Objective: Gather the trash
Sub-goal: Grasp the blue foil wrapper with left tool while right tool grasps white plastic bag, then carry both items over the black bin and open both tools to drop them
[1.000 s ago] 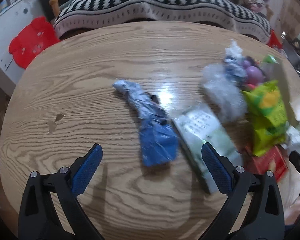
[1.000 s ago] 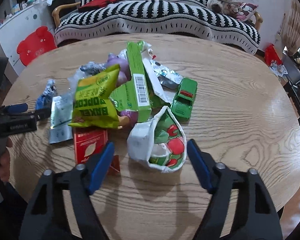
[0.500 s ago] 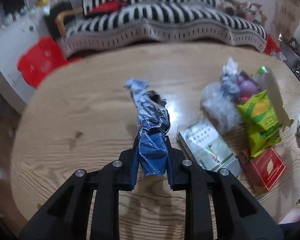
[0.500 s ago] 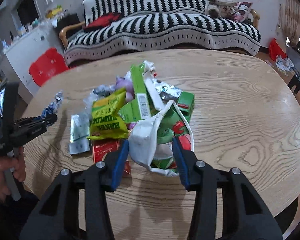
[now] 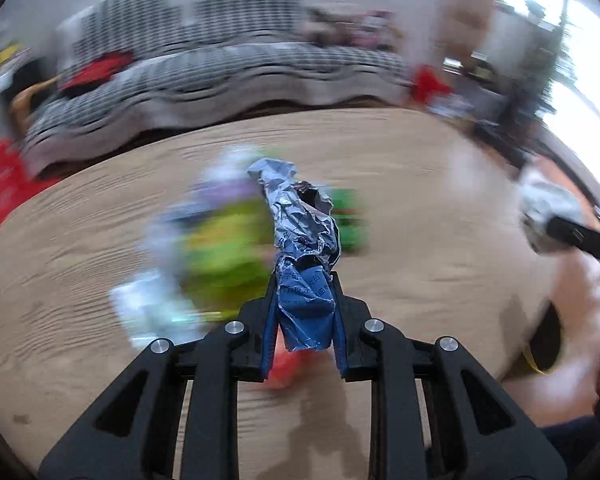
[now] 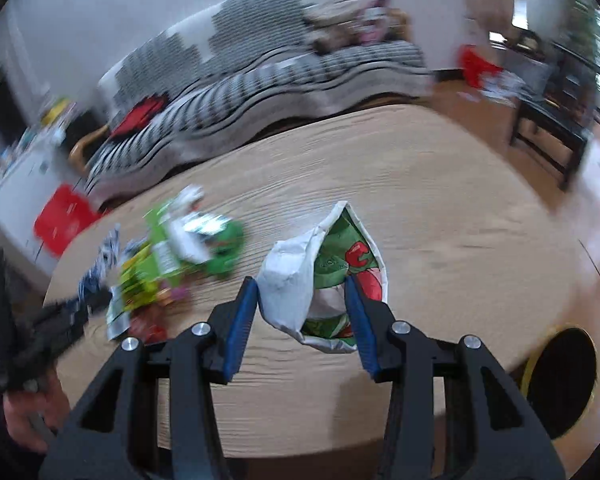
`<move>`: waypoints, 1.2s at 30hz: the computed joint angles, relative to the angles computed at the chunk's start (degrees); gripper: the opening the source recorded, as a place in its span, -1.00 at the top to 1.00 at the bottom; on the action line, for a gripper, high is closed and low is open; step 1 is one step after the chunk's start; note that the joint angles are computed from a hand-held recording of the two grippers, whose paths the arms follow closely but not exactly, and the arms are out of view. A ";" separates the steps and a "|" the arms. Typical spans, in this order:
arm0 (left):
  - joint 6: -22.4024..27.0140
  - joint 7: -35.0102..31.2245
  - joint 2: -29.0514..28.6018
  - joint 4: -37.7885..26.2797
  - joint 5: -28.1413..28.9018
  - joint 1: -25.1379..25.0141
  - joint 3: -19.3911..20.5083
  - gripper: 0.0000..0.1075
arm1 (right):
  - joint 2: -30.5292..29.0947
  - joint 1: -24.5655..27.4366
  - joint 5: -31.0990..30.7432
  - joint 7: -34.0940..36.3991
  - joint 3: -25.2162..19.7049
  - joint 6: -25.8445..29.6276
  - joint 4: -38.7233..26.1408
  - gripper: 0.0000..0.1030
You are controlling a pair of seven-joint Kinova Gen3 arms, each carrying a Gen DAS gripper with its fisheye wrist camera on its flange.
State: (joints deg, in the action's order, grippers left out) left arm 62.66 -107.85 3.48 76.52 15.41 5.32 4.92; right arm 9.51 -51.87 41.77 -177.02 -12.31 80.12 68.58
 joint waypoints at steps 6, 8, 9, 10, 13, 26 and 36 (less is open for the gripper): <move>-0.54 -1.91 2.58 -0.93 3.35 10.92 7.90 0.59 | -14.96 10.12 -3.24 -13.98 -9.56 9.92 15.92 0.12; 0.19 -1.10 5.81 -2.63 4.31 15.40 10.32 0.59 | -20.27 15.36 -7.71 -18.64 -12.77 13.66 21.23 0.12; -0.14 -1.06 6.93 -2.79 4.34 17.26 10.97 0.59 | -22.87 17.00 -9.95 -20.59 -13.03 14.17 23.89 0.12; -0.57 -0.77 8.37 -3.06 3.99 19.35 11.62 0.59 | -25.34 17.60 -12.28 -22.89 -12.50 15.34 26.54 0.12; -0.61 0.65 13.71 -4.58 3.81 25.42 13.41 0.58 | -32.47 18.26 -18.40 -26.14 -10.42 14.27 34.50 0.12; 2.57 6.29 33.42 -16.31 1.25 40.59 12.73 0.58 | -50.17 18.34 -27.78 -31.98 -2.74 9.06 51.93 0.12; 1.34 7.17 35.78 -19.36 -0.30 43.25 12.57 -0.13 | -48.93 29.84 -26.55 -24.18 -4.29 7.48 49.66 -0.43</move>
